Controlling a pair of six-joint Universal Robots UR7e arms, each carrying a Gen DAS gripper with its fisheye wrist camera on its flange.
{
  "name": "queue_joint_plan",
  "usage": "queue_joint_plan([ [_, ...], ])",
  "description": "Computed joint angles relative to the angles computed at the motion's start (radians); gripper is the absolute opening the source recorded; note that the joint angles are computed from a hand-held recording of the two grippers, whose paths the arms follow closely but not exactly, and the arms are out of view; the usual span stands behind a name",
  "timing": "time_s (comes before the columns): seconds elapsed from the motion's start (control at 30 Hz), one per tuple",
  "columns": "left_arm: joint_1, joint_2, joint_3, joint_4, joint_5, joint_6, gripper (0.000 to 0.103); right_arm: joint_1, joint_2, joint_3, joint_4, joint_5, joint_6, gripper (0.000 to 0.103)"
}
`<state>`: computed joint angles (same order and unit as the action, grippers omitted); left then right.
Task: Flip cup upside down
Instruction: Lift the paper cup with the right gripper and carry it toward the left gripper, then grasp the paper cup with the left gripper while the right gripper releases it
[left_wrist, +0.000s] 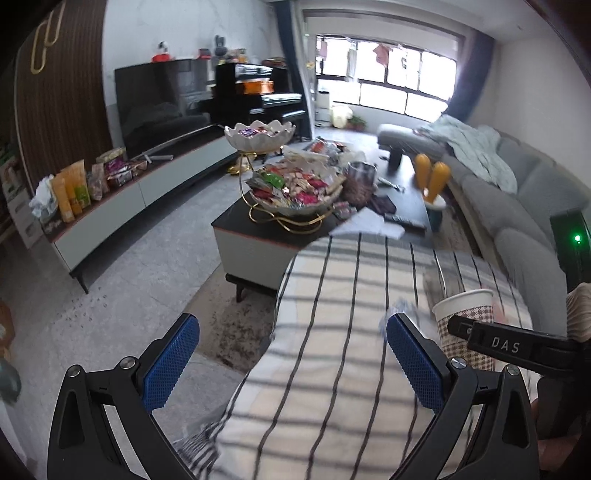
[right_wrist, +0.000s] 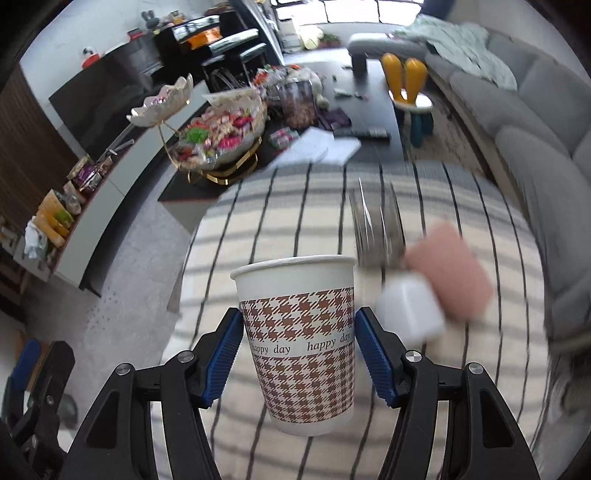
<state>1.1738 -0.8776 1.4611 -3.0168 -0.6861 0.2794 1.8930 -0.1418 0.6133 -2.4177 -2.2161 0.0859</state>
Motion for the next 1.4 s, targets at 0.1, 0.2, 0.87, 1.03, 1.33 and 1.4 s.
queue_joint_plan([
  [0.1,-0.005,-0.045,0.083,-0.009,0.001,0.007,0.103,0.0,-0.073,0.191,-0.081,-0.009,0.069,0.063],
  [0.2,-0.005,-0.08,0.145,0.002,0.0,-0.005,0.103,-0.002,-0.112,0.31,-0.137,-0.022,0.127,0.063],
  [0.87,0.05,-0.135,0.262,0.035,-0.036,-0.019,0.103,-0.022,-0.083,0.432,-0.255,-0.018,0.255,0.067],
  [1.03,0.038,-0.139,0.261,0.039,-0.05,-0.016,0.103,-0.019,-0.114,0.477,-0.296,-0.023,0.247,0.08],
  [1.33,0.004,-0.134,0.287,0.027,-0.105,-0.029,0.103,-0.001,-0.235,0.673,-0.533,-0.07,0.118,0.082],
  [1.4,-0.002,-0.124,0.307,-0.005,-0.13,-0.028,0.103,0.001,-0.264,0.727,-0.601,-0.097,0.086,0.083],
])
